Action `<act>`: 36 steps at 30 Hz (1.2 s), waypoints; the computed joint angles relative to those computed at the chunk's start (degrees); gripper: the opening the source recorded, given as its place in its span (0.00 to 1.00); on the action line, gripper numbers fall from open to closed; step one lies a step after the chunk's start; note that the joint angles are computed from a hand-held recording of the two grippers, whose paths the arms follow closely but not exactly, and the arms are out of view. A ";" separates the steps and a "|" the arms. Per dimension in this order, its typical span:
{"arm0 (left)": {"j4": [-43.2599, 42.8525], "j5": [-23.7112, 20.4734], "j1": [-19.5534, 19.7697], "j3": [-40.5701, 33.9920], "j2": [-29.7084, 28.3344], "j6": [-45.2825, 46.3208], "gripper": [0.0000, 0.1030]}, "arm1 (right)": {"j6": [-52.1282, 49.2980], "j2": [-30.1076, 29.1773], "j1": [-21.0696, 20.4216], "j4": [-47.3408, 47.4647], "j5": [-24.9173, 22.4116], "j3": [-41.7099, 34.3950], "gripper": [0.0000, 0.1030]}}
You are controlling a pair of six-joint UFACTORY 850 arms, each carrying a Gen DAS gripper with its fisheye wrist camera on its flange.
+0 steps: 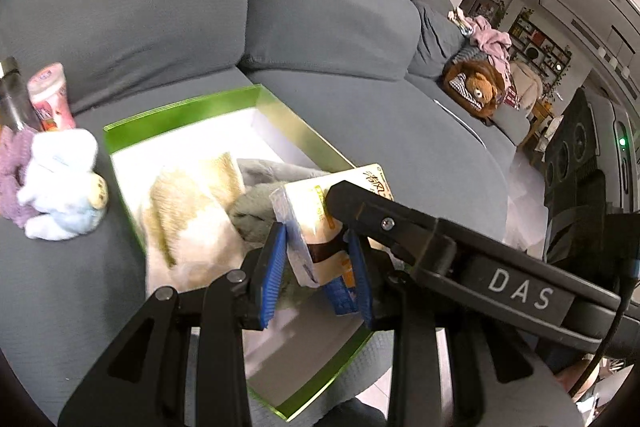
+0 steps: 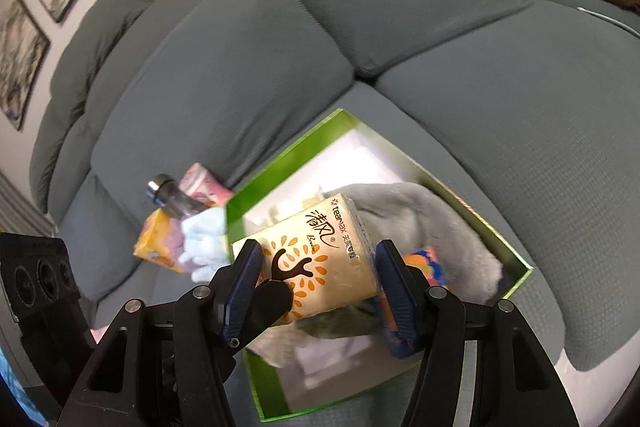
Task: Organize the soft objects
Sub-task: 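Lift the tissue box with the right gripper and carry it over the box, then open the right gripper to drop the tissue box into the box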
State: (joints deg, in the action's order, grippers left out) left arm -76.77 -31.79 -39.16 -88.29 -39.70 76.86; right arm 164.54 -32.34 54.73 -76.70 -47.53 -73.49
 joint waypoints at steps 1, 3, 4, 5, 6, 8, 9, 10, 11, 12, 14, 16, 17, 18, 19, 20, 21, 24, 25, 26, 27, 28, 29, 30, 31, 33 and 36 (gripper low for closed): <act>1.17 -0.26 -0.13 -0.58 -0.47 -1.38 0.29 | 0.09 0.15 -0.06 0.57 0.25 0.37 0.60; 2.90 -0.84 -0.26 -1.53 -1.30 -3.28 0.29 | -0.28 0.11 -0.32 1.80 0.77 0.57 0.60; 3.54 -1.15 -0.27 -1.92 -1.62 -4.08 0.29 | -0.90 -0.04 -0.51 2.81 1.03 0.47 0.60; 4.19 -1.57 -0.27 -2.26 -1.92 -4.93 0.29 | -1.43 -0.16 -0.66 3.52 1.21 0.37 0.60; 4.78 -1.94 -0.29 -2.58 -2.25 -5.75 0.29 | -2.22 -0.33 -0.85 4.55 1.40 0.17 0.60; 6.21 -2.64 -0.32 -3.37 -2.94 -7.68 0.28 | -3.24 -0.53 -1.10 5.95 1.86 0.04 0.60; 6.71 -2.94 -0.31 -3.63 -3.21 -8.37 0.28 | -3.88 -0.70 -1.26 6.62 2.07 -0.13 0.60; 7.56 -3.37 -0.28 -4.05 -3.61 -9.66 0.28 | -4.82 -0.94 -1.47 7.63 2.31 -0.41 0.60; 8.21 -3.70 -0.25 -4.31 -3.87 -10.73 0.28 | -5.76 -1.16 -1.72 8.64 2.67 -0.67 0.60; 8.87 -4.03 -0.24 -4.61 -4.19 -11.70 0.28 | -6.50 -1.33 -1.91 9.45 2.94 -0.84 0.60; 9.28 -4.07 -0.33 -4.42 -4.14 -12.21 0.28 | -8.28 -1.69 -2.21 11.26 3.10 -1.30 0.60; 9.99 -4.46 -0.29 -4.62 -4.26 -13.20 0.27 | -8.57 -1.70 -2.35 11.68 3.25 -1.20 0.60; 10.19 -4.66 -0.21 -4.46 -4.16 -13.46 0.27 | -8.49 -1.68 -2.37 11.73 3.29 -1.11 0.60; 10.47 -4.81 -0.18 -4.43 -4.17 -13.83 0.27 | -8.51 -1.67 -2.39 11.91 3.31 -1.04 0.60; 10.80 -4.94 -0.17 -4.46 -4.19 -14.18 0.28 | -8.69 -1.63 -2.48 12.09 3.42 -1.01 0.60; 10.98 -5.01 -0.14 -4.39 -4.20 -14.36 0.27 | -8.87 -1.63 -2.55 12.32 3.56 -0.96 0.60; 11.55 -5.30 -0.09 -4.74 -4.44 -15.06 0.28 | -9.06 -1.64 -2.59 12.52 3.64 -0.93 0.60; 13.05 -6.45 0.11 -5.63 -5.13 -17.43 0.28 | -9.78 -1.77 -2.84 13.38 3.87 -1.08 0.60; 12.94 -6.46 0.14 -5.49 -5.07 -17.39 0.28 | -9.90 -1.82 -2.93 13.52 3.95 -1.11 0.60; 12.97 -6.40 0.14 -5.45 -5.08 -17.44 0.28 | -9.97 -1.85 -2.97 13.60 4.02 -1.12 0.60; 13.15 -6.30 0.12 -5.36 -5.01 -17.64 0.28 | -10.00 -1.87 -3.05 13.61 4.13 -1.09 0.60; 13.52 -6.21 0.06 -5.40 -5.03 -18.08 0.28 | -9.82 -1.86 -3.11 13.55 4.31 -0.99 0.60; 14.01 -6.19 0.03 -5.44 -5.03 -18.56 0.28 | -9.78 -1.87 -3.16 13.62 4.43 -0.93 0.60; 14.53 -6.18 0.00 -5.54 -5.09 -19.10 0.28 | -10.06 -1.93 -3.17 13.95 4.31 -1.01 0.60; 14.87 -5.97 -0.20 -5.77 -5.23 -19.68 0.28 | -10.75 -2.14 -3.20 14.69 3.93 -1.35 0.60; 15.61 -5.73 -0.29 -6.11 -5.34 -20.29 0.28 | -11.86 -2.42 -3.33 15.72 3.53 -1.81 0.60; 16.00 -5.18 -0.41 -6.10 -5.38 -20.59 0.30 | -13.27 -2.86 -3.38 17.17 2.73 -2.48 0.60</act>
